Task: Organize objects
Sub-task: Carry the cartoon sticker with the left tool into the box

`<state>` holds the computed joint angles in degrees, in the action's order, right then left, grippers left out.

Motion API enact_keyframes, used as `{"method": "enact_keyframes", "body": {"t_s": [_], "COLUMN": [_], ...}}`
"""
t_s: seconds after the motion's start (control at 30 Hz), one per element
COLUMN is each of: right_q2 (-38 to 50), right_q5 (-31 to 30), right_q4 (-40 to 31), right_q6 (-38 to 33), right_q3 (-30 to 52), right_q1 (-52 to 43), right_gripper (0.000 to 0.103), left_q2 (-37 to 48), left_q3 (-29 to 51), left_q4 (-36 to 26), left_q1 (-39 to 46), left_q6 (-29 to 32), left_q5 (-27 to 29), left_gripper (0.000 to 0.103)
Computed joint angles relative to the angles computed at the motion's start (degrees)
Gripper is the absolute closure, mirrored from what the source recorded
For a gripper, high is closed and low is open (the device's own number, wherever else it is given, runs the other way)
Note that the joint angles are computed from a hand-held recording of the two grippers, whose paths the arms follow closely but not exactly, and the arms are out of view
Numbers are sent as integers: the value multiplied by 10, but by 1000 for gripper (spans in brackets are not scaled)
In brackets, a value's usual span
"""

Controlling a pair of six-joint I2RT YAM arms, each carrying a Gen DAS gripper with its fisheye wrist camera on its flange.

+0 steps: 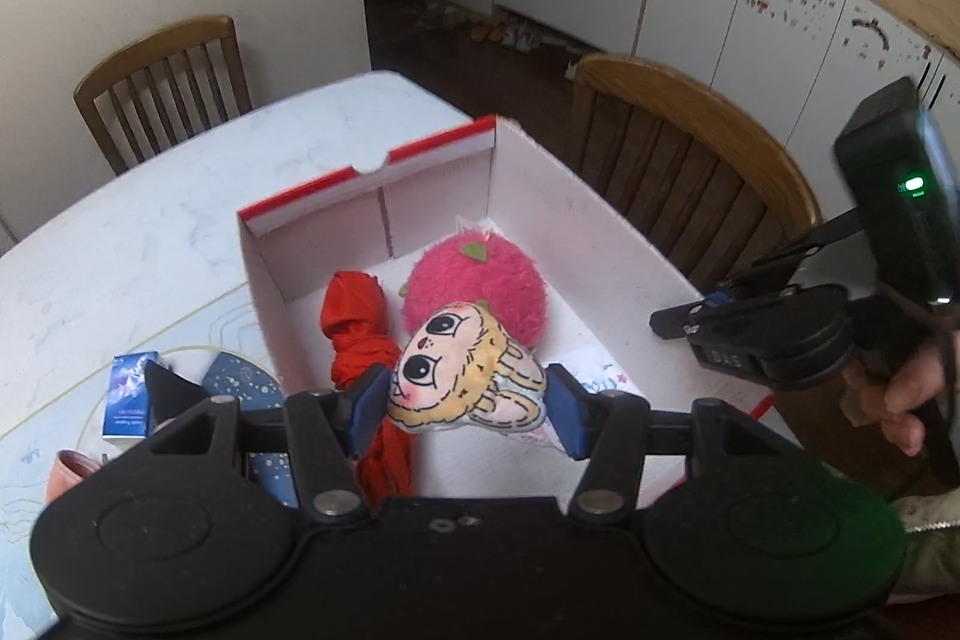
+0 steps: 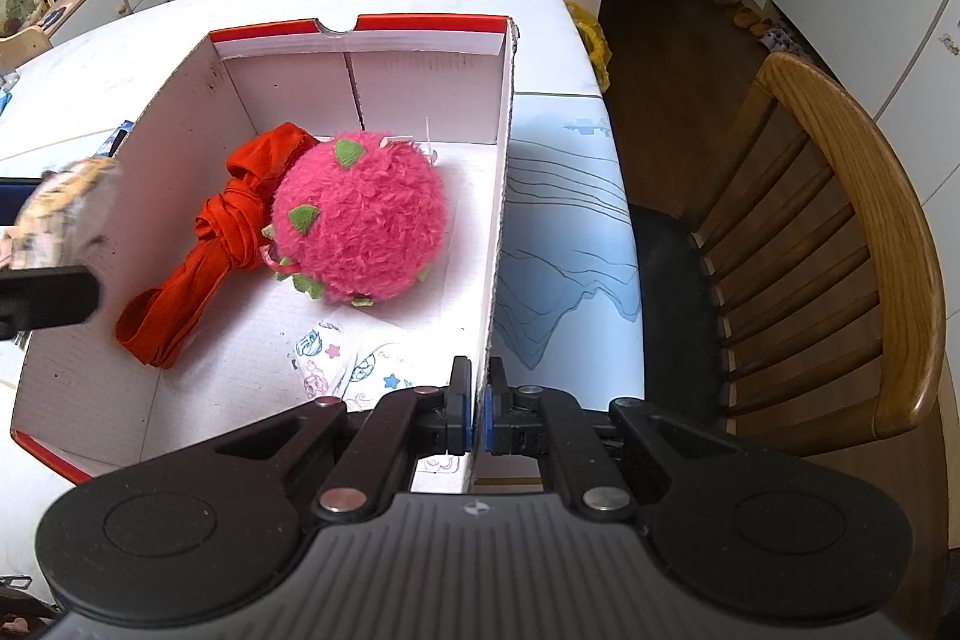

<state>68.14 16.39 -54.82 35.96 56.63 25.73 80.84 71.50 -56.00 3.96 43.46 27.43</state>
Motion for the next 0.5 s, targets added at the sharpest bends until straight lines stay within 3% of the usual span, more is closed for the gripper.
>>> {"method": "enact_keyframes", "body": {"t_s": [0.5], "right_q2": [2], "right_q5": [-2], "right_q4": [2], "right_q6": [-7], "right_q3": [0], "right_q1": [0], "right_gripper": [99], "left_q2": [68], "left_q3": [-47], "left_q4": [79], "left_q1": [-106], "left_q6": [-65], "left_q5": [-124], "left_gripper": [49]}}
